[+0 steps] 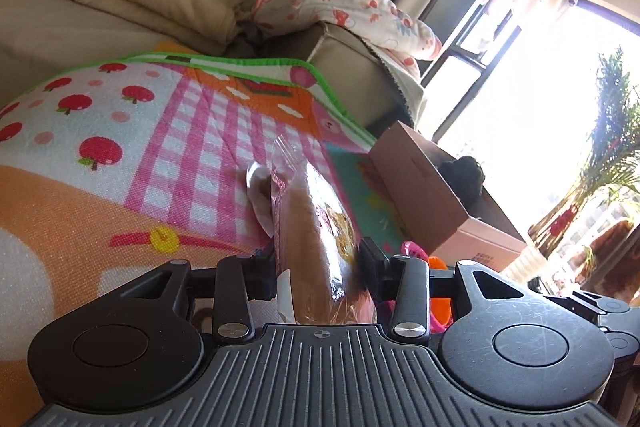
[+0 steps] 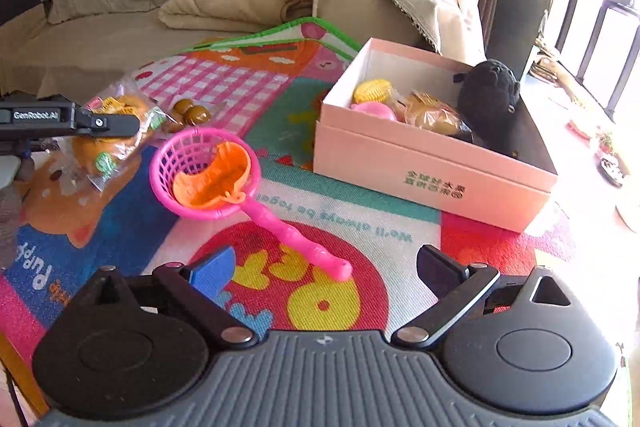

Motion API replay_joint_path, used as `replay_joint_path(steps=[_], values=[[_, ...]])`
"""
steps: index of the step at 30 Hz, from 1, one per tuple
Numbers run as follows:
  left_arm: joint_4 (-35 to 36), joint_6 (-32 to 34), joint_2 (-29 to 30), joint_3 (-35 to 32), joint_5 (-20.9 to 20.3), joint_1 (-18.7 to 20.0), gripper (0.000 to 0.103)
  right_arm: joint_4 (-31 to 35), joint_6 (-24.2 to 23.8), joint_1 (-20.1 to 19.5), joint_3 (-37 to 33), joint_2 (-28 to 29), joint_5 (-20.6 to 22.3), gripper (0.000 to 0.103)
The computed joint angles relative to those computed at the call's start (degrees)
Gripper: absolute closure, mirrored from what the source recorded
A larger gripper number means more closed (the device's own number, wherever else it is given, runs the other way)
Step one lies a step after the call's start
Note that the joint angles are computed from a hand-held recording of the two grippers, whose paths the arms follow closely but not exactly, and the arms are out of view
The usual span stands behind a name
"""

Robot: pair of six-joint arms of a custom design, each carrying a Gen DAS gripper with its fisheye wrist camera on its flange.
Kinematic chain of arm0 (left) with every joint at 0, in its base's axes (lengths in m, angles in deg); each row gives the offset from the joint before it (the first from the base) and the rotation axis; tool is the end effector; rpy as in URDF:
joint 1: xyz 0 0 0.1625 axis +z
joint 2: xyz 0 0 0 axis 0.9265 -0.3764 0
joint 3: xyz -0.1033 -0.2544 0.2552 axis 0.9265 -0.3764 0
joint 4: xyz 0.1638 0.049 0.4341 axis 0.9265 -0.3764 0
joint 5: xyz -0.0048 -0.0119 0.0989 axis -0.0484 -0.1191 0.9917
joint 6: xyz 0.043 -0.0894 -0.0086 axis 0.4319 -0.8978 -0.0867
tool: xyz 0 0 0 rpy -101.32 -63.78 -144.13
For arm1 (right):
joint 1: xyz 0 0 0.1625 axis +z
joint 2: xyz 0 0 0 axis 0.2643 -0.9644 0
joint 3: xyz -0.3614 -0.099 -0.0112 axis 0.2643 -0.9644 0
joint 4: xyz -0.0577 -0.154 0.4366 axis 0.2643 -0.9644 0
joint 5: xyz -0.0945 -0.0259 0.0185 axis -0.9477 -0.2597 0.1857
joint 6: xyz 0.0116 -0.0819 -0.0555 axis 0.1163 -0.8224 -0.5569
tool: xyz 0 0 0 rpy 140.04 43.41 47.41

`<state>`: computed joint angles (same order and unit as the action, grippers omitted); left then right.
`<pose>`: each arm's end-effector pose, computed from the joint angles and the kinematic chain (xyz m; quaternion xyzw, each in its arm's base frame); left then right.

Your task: Organize objects

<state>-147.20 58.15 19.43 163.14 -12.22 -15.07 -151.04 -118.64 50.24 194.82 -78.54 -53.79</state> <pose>-0.1855 -0.5605 -0.1085 0.0751 0.8782 -0.4625 0.0959 -0.1140 -0.5799 0.2490 0.3738 -0.8431 0.2686 0.2780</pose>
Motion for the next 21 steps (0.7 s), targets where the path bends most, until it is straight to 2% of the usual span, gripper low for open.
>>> replay_joint_path(steps=[4, 6, 11, 15, 16, 17, 18, 20, 21], values=[[1.1, 0.3, -0.3, 0.2, 0.9, -1.0, 0.059, -0.6, -2.7, 0.7, 1.1, 0.3, 5.8, 0.021], [1.5, 0.8, -0.6, 0.6, 1.3, -1.5, 0.059, 1.1, -1.7, 1.6, 0.0, 1.6, 6.5, 0.022], [2.1, 1.6, -1.2, 1.5, 1.8, -2.1, 0.059, 3.9, 3.6, 3.9, -4.0, 6.6, 3.7, 0.023], [2.5, 2.6, -1.5, 2.1, 2.3, -2.4, 0.059, 1.4, 1.3, 4.7, -4.3, 9.4, -0.4, 0.031], [2.5, 2.7, -1.6, 2.3, 2.3, -2.4, 0.059, 0.5, 0.7, 4.8, -4.0, 9.7, -1.5, 0.04], [2.5, 2.7, -1.6, 2.4, 2.3, -2.5, 0.059, 0.2, 0.4, 4.8, -3.9, 9.8, -2.2, 0.054], [2.4, 2.5, -1.7, 2.5, 2.3, -2.5, 0.059, 0.3, 0.2, 4.7, -3.6, 9.4, -2.7, 0.058], [2.3, 2.2, -1.8, 2.8, 2.4, -2.7, 0.059, -0.1, 0.8, 4.5, -3.1, 8.7, -3.1, 0.078], [2.3, 2.3, -1.8, 2.8, 2.4, -2.7, 0.059, -0.7, 1.1, 4.4, -2.7, 8.2, -2.9, 0.082]])
